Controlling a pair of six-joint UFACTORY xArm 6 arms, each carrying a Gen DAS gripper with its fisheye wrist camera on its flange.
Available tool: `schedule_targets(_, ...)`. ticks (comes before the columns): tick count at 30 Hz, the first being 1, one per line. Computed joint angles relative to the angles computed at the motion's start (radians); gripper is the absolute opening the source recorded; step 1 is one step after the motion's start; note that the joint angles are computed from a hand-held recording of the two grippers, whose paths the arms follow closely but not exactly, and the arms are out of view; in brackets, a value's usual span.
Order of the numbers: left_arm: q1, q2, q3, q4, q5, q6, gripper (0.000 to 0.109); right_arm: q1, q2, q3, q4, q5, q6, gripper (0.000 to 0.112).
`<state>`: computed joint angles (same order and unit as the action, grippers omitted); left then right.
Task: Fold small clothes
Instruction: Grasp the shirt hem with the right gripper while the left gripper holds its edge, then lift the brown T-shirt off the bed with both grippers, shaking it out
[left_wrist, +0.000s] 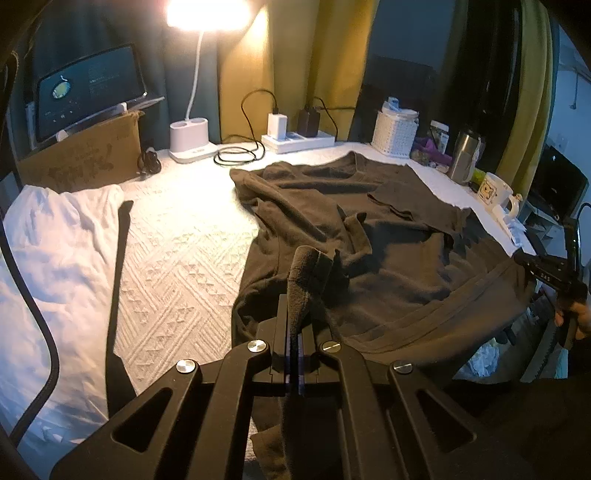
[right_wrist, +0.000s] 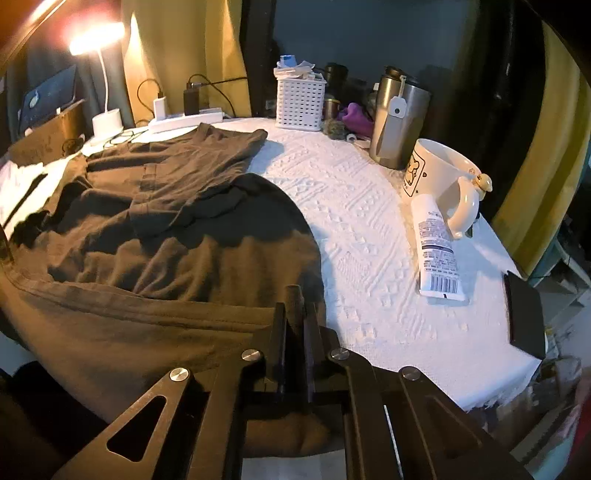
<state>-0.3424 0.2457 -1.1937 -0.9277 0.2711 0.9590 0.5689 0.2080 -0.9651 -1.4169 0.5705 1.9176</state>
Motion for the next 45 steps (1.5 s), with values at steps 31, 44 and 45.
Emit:
schedule_targets(31,0.011,0.089,-0.228,-0.155,-0.128,0.079,0.001,-0.076,-0.082,-0.209,-0.132,0.058,-0.122,0.007)
schedule_targets(44,0.033,0.27,-0.462,0.1,-0.102,-0.179,0.001,-0.157,0.067,-0.422,-0.08,-0.033,-0.241,0.007)
schedule_targets(45,0.036,0.287,-0.484,0.128,-0.096,-0.205,0.001,-0.163,0.081,-0.438,-0.073,-0.039,-0.252,0.007)
